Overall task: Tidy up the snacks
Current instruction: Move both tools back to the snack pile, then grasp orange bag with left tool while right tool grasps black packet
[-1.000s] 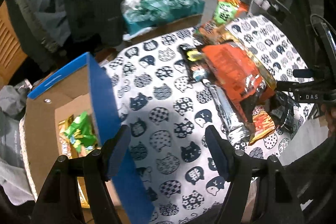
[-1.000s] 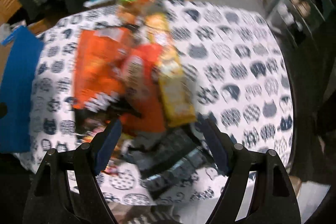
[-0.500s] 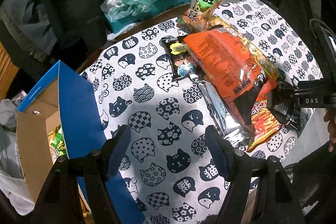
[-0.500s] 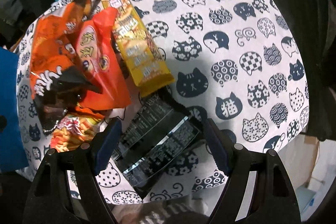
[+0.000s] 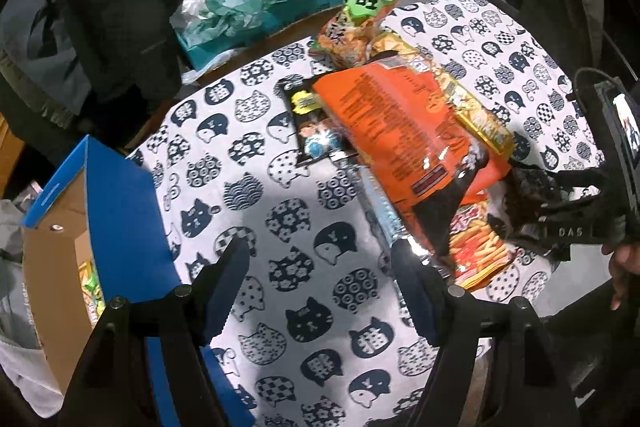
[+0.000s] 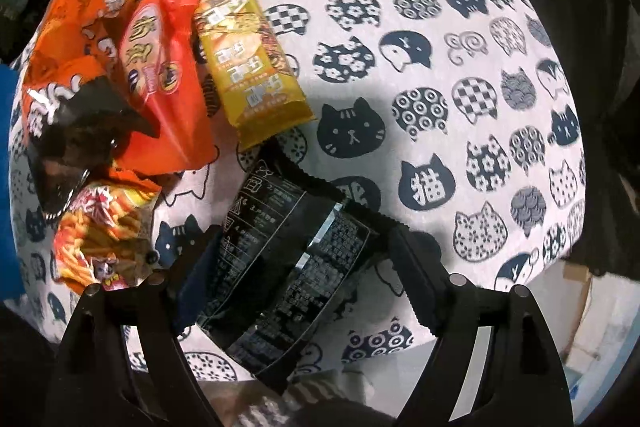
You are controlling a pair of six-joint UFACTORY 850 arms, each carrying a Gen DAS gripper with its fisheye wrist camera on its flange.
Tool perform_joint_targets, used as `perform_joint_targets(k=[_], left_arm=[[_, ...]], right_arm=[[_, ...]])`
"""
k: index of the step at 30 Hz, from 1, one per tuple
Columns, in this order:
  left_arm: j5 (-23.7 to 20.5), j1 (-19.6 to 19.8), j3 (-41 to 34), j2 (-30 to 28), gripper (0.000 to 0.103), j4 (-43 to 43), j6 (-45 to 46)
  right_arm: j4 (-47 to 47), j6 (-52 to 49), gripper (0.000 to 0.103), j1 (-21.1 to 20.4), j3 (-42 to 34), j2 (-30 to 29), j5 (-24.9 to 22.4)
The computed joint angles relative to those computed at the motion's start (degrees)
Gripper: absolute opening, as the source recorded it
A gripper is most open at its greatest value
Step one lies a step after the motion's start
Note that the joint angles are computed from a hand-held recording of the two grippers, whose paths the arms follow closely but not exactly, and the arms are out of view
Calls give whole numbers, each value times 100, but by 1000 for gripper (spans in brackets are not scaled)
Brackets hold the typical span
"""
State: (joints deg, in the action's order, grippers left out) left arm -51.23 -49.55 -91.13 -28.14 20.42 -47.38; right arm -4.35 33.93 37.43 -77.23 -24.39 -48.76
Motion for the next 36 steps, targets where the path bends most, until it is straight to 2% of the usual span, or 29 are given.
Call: perform_joint_targets(k=[5,7,14,16,18,22,26,29,36], left_arm=[[136,76,-262,-162,75,-460,119],[209,122,-378,-234,78,-672,141],[286,264,-837,-578,80,-1098,24],[282,314,-973,-690,80,-1203,-43],[274,359,-1105,-801,80,-1278,-138],[405,480,-1328,-987,80,-1667,-250],[465,515,-1496,-1133,84,-1841,-346],[360,520,-1718,-1323,85,-1957,-286],[221,578,-1974,-1663,85,-2342,-23]], right_arm=[[-4,-530,76,-41,61,61,114],[-179,-609,76,-93,-34,-14,69],[-1154,-389,76,-277,-198,-168,-67],[-1240,-248,79,-336,-189,-119,-1],[-1183,-103,80,-410,-120,-3,134],[-380,-27,81,-611,198,319,500],[211,332,81,-760,455,456,628],[-132,819,81,-709,459,424,524],[-271,801,82,-706,297,105,391]])
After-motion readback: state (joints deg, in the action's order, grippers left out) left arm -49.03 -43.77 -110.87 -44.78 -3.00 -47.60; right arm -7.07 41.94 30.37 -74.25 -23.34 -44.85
